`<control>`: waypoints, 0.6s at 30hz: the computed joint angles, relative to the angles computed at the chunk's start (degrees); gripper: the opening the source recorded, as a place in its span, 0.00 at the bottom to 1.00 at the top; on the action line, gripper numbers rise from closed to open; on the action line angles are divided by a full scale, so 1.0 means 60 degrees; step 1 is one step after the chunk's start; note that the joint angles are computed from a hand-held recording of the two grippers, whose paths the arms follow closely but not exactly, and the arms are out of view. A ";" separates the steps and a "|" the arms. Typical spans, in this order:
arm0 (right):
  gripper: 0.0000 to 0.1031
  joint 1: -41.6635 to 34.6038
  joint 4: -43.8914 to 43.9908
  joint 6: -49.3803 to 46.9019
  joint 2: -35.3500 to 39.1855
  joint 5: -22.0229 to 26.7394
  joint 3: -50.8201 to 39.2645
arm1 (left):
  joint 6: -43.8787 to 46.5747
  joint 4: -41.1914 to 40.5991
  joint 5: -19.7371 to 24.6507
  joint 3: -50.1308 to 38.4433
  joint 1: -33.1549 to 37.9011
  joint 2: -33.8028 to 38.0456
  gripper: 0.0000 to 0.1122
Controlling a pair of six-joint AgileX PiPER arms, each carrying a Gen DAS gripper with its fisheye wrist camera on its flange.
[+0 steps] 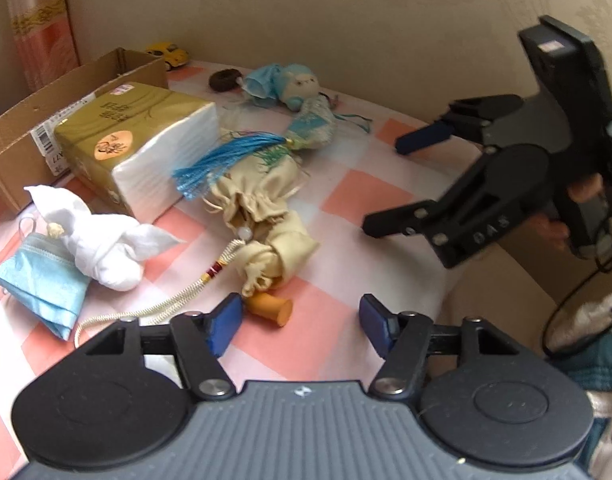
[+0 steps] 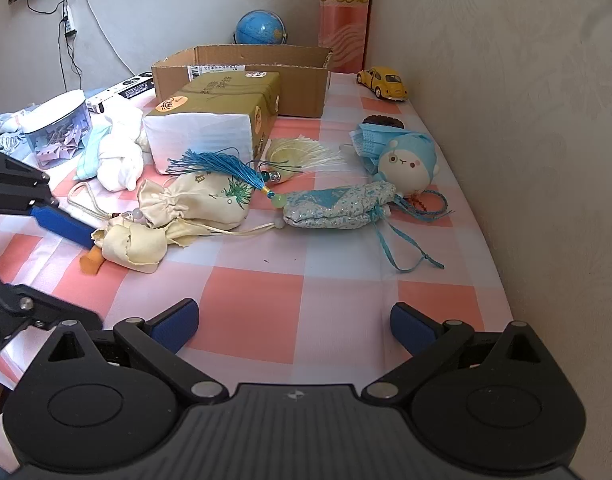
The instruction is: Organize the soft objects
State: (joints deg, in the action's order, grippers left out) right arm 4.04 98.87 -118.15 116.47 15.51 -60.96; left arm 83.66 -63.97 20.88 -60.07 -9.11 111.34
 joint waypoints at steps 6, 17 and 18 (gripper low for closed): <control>1.00 0.0006 -0.0066 0.0014 0.0025 0.0020 -0.0028 | 0.0222 -0.0084 -0.0292 -0.0003 0.0065 0.0008 0.44; 1.00 0.0060 -0.0476 0.0432 -0.0088 -0.0039 0.0032 | 0.1485 -0.1118 -0.0320 0.0396 0.0087 -0.0163 0.21; 1.00 0.0055 -0.0508 0.0471 -0.0127 -0.0003 0.0050 | 0.1730 -0.1463 -0.0395 0.0567 0.0102 -0.0253 0.21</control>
